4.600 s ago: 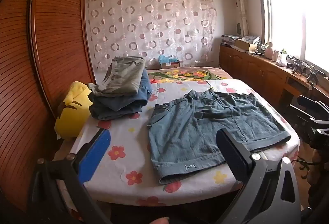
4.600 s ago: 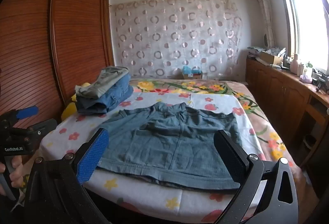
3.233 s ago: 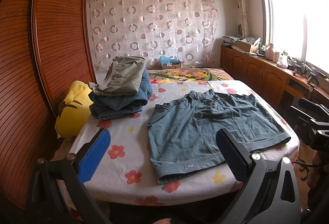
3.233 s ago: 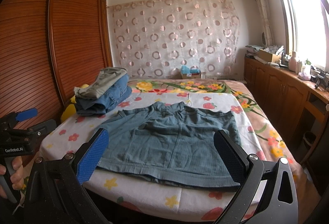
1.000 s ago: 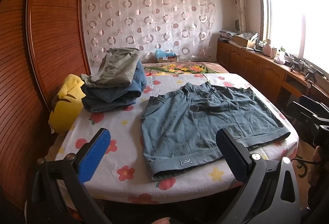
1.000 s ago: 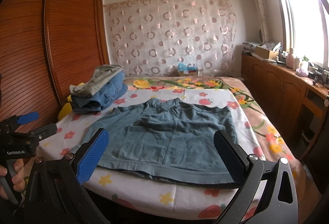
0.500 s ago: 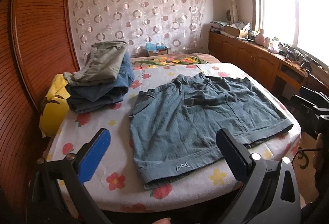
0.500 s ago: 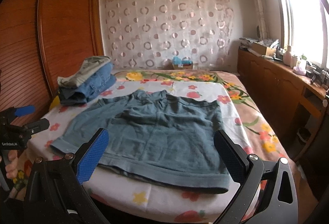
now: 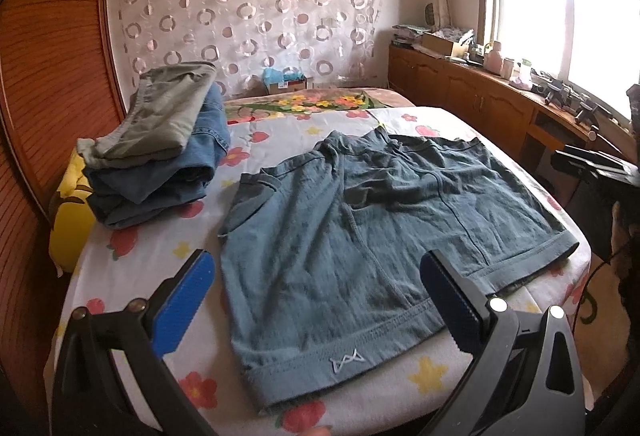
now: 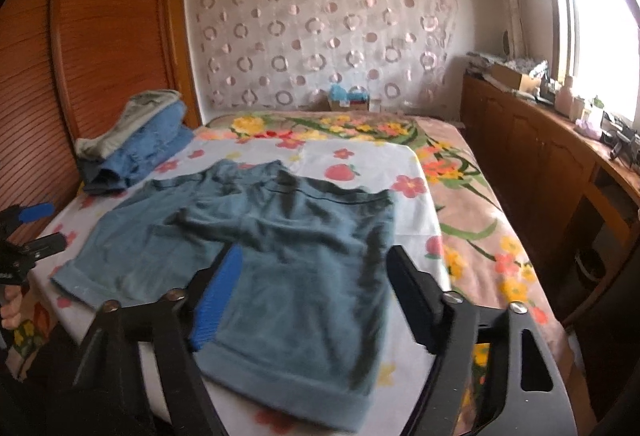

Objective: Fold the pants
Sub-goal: 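Lower the right gripper to the shorts' leg hem and grasp it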

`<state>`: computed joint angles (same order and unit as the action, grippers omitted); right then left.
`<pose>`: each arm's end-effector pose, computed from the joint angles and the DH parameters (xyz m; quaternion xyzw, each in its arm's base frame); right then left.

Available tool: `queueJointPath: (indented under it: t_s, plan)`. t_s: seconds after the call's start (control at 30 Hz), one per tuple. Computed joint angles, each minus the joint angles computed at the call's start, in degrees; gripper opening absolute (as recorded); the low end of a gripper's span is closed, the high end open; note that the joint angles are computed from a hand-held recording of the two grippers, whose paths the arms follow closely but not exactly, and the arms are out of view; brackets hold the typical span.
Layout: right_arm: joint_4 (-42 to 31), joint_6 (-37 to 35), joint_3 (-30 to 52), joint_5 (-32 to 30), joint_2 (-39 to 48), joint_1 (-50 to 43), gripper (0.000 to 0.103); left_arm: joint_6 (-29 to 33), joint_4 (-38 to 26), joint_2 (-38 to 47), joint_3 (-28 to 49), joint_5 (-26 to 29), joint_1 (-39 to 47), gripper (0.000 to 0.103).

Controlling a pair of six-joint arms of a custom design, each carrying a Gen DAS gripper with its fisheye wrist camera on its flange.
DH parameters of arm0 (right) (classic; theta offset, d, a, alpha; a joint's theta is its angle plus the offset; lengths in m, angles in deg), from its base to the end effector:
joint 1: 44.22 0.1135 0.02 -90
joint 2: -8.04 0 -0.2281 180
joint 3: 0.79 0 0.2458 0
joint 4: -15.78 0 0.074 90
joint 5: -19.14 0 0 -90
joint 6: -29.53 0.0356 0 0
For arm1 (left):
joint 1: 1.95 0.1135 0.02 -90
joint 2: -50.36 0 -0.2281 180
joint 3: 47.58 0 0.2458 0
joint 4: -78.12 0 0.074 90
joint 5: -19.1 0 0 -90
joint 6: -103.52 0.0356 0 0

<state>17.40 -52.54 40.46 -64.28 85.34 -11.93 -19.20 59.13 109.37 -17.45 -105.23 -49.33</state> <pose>0.2209 0.1348 0.1295 -0.1602 0.8690 0.1123 0.4545 0.1415 -0.1241 0.1136 0.0085 0.8979 -0.0102 0.4401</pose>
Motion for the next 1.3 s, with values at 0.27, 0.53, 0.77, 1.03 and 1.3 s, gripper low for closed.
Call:
queueJointPath:
  t_s: [0.27,0.53,0.77,1.03,1.3]
  plan:
    - [-4.2,-3.6,13.3,-9.0,16.1,-10.9,0.049,3.2,6.0,5.9,0.3,4.9,4.1,0.103]
    - [-11.7,-3.4,29.2,-13.3,31.6,-15.6,0.040,2.4,10.7,13.9,0.5,7.9,5.8,0.103]
    - [-19.1,-3.0,42.4,-13.8,41.3,-16.0,0.036,2.2,15.3,19.5,0.2,12.0,8.4,0.103]
    - [-23.8,-2.0,51.3,-14.6,47.2,-16.6,0.012,1.3,18.1,24.7,0.3,13.7,9.5,0.103]
    - [-19.7,-1.8,47.5,-9.1,44.0,-16.4,0.000,1.2,18.8,24.6,-0.4,11.6,8.4,0.103]
